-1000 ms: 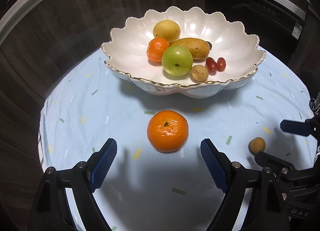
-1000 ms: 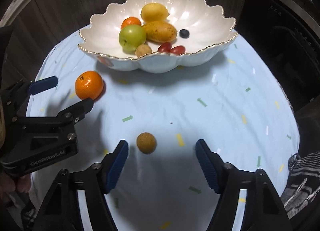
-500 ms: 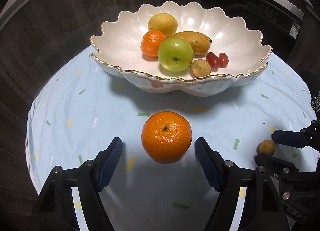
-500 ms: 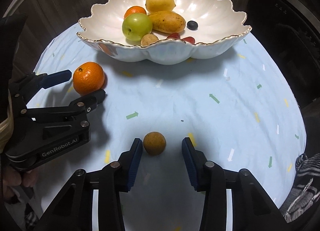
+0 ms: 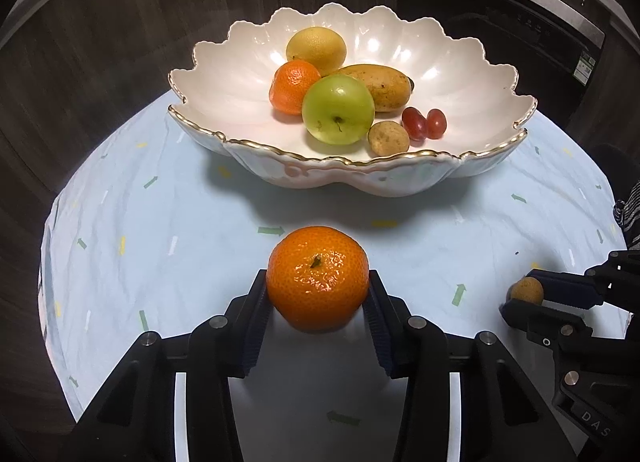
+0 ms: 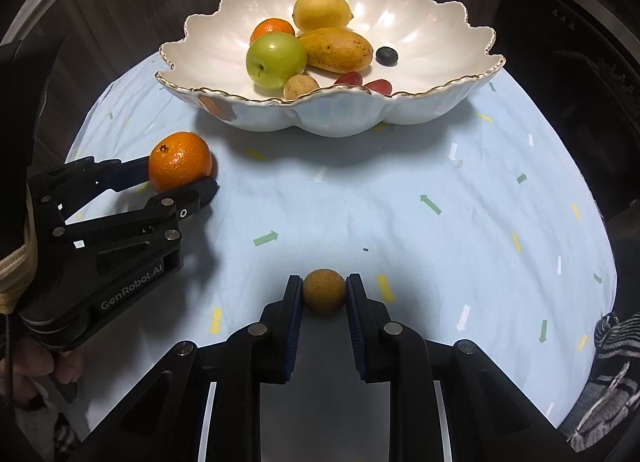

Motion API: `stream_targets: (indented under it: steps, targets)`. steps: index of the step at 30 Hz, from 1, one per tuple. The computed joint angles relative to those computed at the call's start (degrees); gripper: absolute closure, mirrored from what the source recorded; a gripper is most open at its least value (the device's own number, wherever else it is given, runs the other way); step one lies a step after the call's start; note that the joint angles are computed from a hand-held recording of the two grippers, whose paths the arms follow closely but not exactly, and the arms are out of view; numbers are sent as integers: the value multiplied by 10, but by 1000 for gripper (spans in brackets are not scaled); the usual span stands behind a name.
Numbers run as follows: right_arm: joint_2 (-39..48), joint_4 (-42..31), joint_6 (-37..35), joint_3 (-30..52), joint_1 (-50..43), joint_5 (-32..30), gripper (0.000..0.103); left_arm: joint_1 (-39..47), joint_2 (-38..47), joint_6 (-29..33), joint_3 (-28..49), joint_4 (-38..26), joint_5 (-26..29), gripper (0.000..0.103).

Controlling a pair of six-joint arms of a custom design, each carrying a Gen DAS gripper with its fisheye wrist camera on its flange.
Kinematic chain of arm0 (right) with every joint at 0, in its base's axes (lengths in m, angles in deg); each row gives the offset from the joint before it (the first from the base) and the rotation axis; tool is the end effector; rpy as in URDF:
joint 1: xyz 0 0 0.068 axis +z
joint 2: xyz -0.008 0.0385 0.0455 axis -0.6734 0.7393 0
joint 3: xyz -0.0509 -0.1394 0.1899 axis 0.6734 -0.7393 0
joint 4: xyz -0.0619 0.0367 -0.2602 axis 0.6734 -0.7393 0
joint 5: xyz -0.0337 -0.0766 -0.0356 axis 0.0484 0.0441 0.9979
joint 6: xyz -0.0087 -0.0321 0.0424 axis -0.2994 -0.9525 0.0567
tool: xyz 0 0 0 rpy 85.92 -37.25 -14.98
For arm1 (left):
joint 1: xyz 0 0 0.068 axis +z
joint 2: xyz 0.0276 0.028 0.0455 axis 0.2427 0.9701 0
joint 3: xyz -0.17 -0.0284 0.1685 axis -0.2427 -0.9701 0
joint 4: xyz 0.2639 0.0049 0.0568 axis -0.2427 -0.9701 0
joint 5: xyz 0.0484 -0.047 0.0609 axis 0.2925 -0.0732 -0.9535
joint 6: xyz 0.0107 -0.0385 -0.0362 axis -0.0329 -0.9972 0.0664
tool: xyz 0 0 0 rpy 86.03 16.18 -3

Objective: Organize fruits
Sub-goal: 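Grasp the mandarin with the left tool while the right tool grasps the brown fruit, then carry the mandarin and brown fruit over the white bowl with both tools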

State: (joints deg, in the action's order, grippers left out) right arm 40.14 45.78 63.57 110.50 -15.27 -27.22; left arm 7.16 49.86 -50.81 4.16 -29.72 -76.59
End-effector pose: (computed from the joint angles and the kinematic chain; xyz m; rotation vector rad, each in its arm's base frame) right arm 0.2873 0.1447 0.1349 -0.3285 2.7349 0.1190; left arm 0.3215 -0.0392 0.1074 0.2902 2.5645 -0.0221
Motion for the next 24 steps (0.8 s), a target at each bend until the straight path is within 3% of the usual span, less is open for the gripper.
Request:
stream_targets:
  steps: [24]
  targets:
    - [-58, 20, -52, -43, -23, -23, 80, -32, -100, -112, -67, -29, -53, 61]
